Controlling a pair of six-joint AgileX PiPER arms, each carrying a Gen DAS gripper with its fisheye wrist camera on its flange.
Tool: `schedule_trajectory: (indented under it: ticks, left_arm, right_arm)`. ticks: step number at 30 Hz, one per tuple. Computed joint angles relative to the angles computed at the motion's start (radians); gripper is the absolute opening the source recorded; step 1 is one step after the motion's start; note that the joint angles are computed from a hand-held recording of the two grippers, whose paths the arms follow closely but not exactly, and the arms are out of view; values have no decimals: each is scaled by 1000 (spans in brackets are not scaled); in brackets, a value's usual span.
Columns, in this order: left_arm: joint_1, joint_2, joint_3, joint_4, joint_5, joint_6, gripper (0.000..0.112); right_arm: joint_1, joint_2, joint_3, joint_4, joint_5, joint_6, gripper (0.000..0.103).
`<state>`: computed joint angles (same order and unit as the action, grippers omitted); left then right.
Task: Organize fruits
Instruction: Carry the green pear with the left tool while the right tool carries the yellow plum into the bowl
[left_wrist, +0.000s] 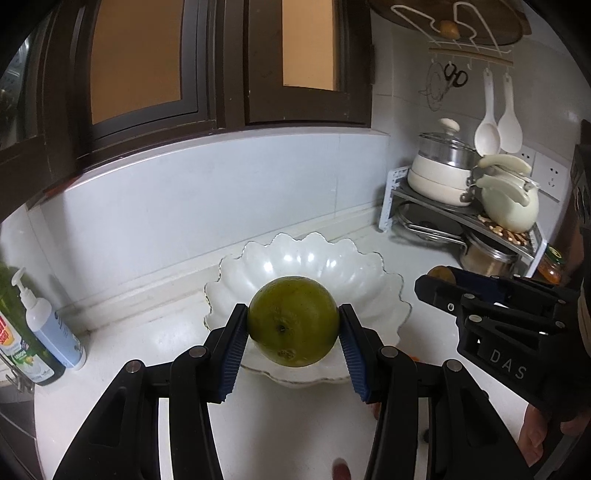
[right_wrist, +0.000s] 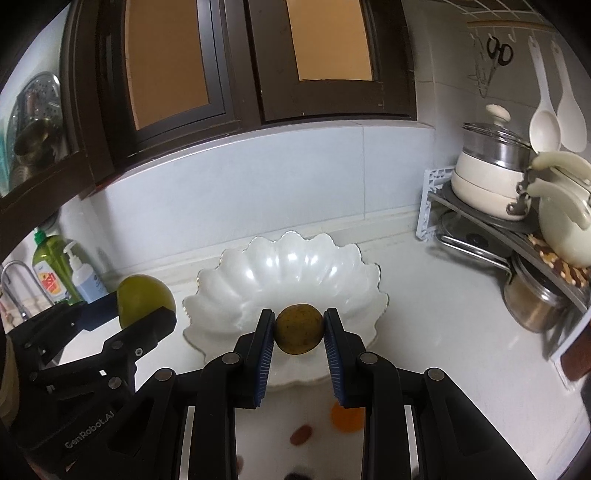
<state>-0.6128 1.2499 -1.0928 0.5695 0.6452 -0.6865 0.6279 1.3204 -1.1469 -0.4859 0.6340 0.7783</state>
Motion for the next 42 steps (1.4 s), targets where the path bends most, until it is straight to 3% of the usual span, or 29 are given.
schedule_trajectory:
  ticks: [15,26,32,42]
  left_arm:
    - [168,219,-184,-236,-24,267,48]
    - [260,412,-355,-398,18,434,48]
    - [272,520,-465,-416,67,461,48]
    - [311,693,-654,-516,186,540,48]
  right_arm:
    - [-113,268,-259,183,36,-261,28]
    - [-199,474,-457,330,101,-409,28]
    - [-231,566,-537,408,128,-475,28]
    - [-274,737,-735,495,277,-537,28]
